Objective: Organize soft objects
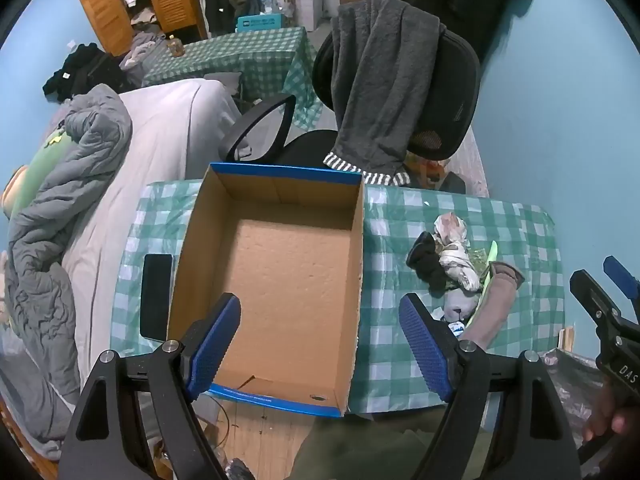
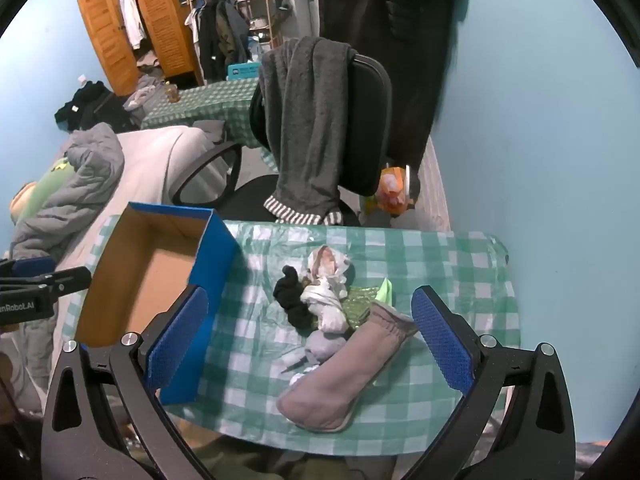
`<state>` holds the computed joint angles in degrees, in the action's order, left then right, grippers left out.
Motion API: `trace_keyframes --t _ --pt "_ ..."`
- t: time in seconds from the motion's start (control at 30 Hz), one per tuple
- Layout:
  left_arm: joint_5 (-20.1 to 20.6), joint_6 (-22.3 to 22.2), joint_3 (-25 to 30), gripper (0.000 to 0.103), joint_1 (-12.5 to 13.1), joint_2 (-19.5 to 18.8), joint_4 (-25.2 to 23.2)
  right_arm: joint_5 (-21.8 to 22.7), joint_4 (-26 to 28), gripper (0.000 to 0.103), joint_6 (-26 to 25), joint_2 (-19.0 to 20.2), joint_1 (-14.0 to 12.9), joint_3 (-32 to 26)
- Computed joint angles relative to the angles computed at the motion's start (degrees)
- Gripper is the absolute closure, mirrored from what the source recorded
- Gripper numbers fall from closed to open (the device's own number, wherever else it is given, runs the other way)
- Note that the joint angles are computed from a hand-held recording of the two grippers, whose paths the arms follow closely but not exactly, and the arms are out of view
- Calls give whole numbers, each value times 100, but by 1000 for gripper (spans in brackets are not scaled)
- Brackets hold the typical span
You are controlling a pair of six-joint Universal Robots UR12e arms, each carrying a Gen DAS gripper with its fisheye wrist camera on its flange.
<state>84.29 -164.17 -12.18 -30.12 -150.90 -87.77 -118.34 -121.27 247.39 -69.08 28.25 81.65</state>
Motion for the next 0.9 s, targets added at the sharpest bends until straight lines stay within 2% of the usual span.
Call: trace_keyframes --t 0.4,0.53,0.9 --pt "6 14 -19 20 -1 10 11 -11 14 2 9 32 11 -28" --pt "15 10 -194 20 0 92 159 -7 12 2 5 44 12 -32" --pt "16 6 -117 20 9 52 98 22 -23 2 -2 60 3 -25"
